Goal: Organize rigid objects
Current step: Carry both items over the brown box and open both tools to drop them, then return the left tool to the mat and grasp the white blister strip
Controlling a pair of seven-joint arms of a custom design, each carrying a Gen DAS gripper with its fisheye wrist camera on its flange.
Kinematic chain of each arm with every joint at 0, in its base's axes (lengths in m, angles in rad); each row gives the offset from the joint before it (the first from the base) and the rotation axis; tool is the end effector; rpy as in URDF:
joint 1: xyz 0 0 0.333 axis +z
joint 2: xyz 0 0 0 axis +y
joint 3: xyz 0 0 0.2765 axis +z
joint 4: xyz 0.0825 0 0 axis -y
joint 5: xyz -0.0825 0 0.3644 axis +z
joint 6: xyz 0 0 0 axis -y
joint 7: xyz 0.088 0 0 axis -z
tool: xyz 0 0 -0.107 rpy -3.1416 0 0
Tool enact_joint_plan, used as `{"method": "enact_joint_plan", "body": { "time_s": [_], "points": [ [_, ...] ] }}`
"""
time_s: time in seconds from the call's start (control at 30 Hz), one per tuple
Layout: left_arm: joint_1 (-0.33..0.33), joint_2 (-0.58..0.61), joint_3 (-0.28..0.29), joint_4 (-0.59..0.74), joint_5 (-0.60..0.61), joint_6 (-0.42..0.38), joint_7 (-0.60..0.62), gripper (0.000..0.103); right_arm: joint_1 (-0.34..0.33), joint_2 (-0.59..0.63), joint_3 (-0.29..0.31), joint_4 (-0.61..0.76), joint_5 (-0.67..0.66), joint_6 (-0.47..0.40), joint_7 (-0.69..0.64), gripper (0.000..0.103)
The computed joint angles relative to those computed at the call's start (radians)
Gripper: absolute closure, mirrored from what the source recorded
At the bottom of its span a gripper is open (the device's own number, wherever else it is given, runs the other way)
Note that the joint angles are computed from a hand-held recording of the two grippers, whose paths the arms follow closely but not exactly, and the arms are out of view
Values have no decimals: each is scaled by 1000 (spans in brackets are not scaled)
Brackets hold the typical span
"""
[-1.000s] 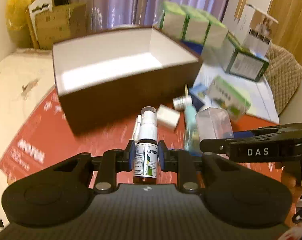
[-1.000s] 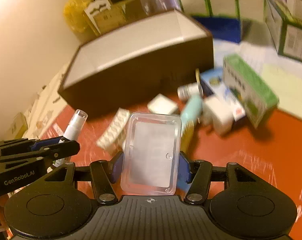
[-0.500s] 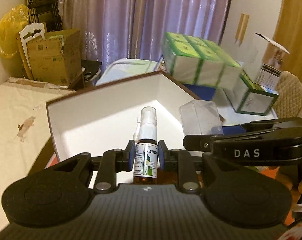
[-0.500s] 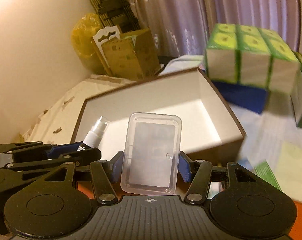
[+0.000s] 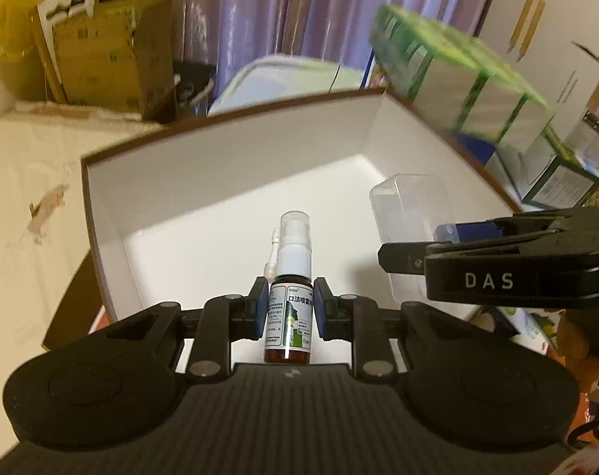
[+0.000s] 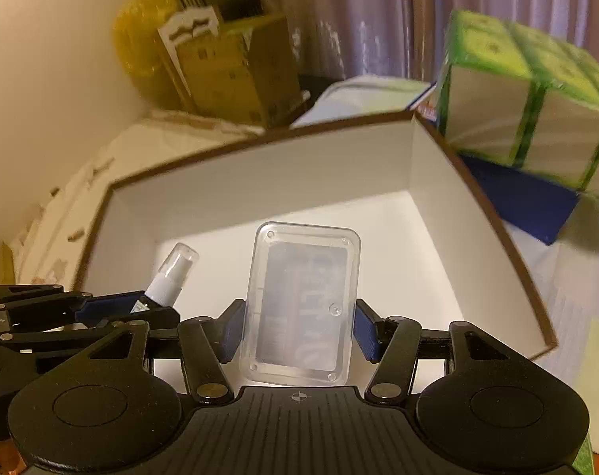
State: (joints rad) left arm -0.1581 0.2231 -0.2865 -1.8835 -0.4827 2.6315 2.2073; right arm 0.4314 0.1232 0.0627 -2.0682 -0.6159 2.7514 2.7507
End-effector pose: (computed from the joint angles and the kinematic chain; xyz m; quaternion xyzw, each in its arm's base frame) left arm 0.5729 -0.2494 0.4230 -0.4016 0.8586 -0.3110 0.0692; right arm 0.5063 0.2985 0.4028 -0.6060 0.7271 -0.1710 0.2735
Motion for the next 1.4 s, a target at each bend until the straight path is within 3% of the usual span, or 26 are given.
{"method": "enact_joint_plan", "body": {
  "time_s": [0.3, 0.4, 0.5, 0.9, 1.1, 1.4],
  "points": [
    [-17, 83, 16, 76, 133, -74, -102, 83, -6, 79, 1, 47, 173, -16, -175, 49],
    [-21, 86, 19, 76, 167, -62, -126, 77, 12, 84, -16, 57, 151, -41, -175, 42],
    [-7, 72, 9, 59, 157, -51, -116, 68, 16, 46, -24, 12, 124, -22, -141, 35],
    [6, -62, -6, -49, 23, -12, -4, 68, -15, -120, 21, -140, -73, 44, 114, 32],
    [-16, -186, 17, -150, -116, -23, 104, 68, -61, -241, 89, -231, -225, 63, 293, 32],
    [-98, -385, 92, -334, -239, -55, 216, 68, -115, -440, 213, -390, -215, 50, 398, 32]
  ]
}}
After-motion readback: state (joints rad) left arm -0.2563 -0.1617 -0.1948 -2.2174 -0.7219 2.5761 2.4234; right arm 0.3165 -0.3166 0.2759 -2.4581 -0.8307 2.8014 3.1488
